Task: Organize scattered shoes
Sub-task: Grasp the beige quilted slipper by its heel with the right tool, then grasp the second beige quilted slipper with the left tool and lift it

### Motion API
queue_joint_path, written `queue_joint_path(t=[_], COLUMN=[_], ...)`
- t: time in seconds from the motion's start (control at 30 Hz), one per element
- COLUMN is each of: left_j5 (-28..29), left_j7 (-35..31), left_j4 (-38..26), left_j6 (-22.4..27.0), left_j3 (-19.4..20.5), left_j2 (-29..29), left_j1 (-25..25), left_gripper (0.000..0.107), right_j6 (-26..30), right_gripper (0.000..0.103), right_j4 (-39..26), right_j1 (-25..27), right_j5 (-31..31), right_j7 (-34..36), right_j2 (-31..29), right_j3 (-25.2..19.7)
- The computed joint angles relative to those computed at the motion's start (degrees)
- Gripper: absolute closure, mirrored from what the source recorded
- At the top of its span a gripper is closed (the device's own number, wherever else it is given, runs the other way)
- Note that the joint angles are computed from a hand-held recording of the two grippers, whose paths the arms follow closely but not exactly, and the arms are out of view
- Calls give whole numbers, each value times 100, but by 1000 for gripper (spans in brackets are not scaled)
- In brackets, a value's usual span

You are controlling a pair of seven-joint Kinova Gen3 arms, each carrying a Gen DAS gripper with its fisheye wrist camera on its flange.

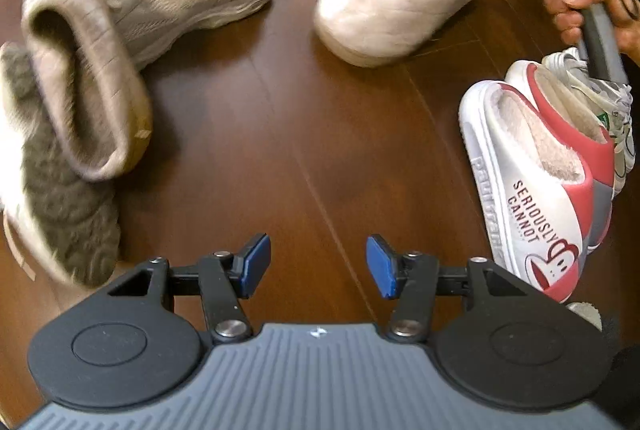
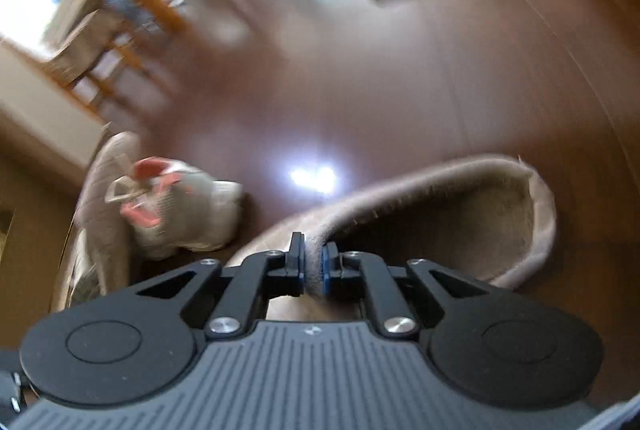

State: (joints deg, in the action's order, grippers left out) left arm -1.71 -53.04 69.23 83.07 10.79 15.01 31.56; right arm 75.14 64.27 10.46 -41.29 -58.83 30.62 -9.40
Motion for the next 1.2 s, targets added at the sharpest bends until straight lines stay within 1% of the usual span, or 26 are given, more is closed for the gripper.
queue_joint_path(t=[0.03,0.1,0.13,0.2,0.3,0.33,0.37,0.43,0.47,0.53,0.57,0.6,0.63,0.67,0.7,0.73,0.77,0.8,0.87,0.9,0.97,1.0,1.03,1.07,1.1,1.2], left_j5=[-35,-68,-78,-114,-251,-266,-232,-159,-114,68,177,224,262,288,325,384,445,506,593,588,613,618,610,602,567,343], left_j7=[100,265,328,528,850,949,1023,1168,1211,1223,1185,1133,1077,1036,1000,952,901,848,755,734,644,618,619,620,645,817], left_j4=[62,198,249,380,548,626,725,916,997,1225,1340,1415,1500,1563,1647,1771,1881,1976,2134,2168,2247,2278,2301,2323,2324,2264], left_j6=[60,123,133,181,255,265,257,247,238,184,162,134,87,52,-10,-108,-191,-258,-366,-383,-481,-534,-582,-629,-647,-586], left_j3=[-13,-2,17,66,204,254,295,381,421,468,481,500,515,529,532,524,516,507,503,521,540,545,549,551,552,540], left_j2=[-113,-360,-451,-719,-1080,-1193,-1302,-1520,-1593,-1672,-1682,-1682,-1685,-1680,-1685,-1704,-1715,-1716,-1696,-1655,-1577,-1536,-1495,-1453,-1404,-1304], left_j1=[33,49,44,47,67,61,35,-24,-61,-145,-184,-211,-232,-248,-266,-287,-310,-332,-363,-359,-336,-320,-302,-282,-259,-180], left_gripper=[50,50,50,50,50,50,50,50,50,50,50,50,50,50,50,50,50,50,50,50,50,50,50,50,50,50], right_j6=[171,637,870,1296,1993,2131,2276,2485,2509,2542,2523,2482,2415,2255,2061,1894,1739,1636,1437,1257,1080,980,913,907,809,420], right_gripper=[96,96,96,96,96,96,96,96,95,94,92,86,83,75,66,58,39,28,29,29,29,34,42,71,77,78], right_j4=[-51,-185,-263,-407,-582,-583,-530,-400,-254,-4,103,221,383,628,875,1085,1294,1445,1727,1912,2122,2224,2337,2410,2501,2623], right_j1=[47,137,122,-19,-134,-242,-434,-721,-879,-1215,-1315,-1330,-1304,-1383,-1357,-1224,-1120,-1117,-1387,-1627,-2104,-2226,-2241,-2150,-2049,-2128], right_j5=[-116,-191,-242,-371,-403,-444,-538,-588,-533,-447,-355,-228,-43,105,160,121,58,10,132,300,456,548,547,453,358,333], right_j7=[182,595,681,667,623,577,552,688,876,1196,1297,1374,1398,1329,1167,934,701,468,2,-231,-697,-930,-1163,-1350,-1466,-1591], right_j2=[13,-11,-21,-40,-98,-116,-158,-221,-275,-369,-401,-451,-605,-814,-1017,-1193,-1374,-1530,-1816,-1966,-2043,-2068,-2062,-1969,-1907,-1907], right_j3=[-67,-370,-395,-284,-620,-590,-459,-421,-513,-548,-655,-831,-901,-865,-850,-857,-814,-676,-211,55,521,615,621,521,380,227])
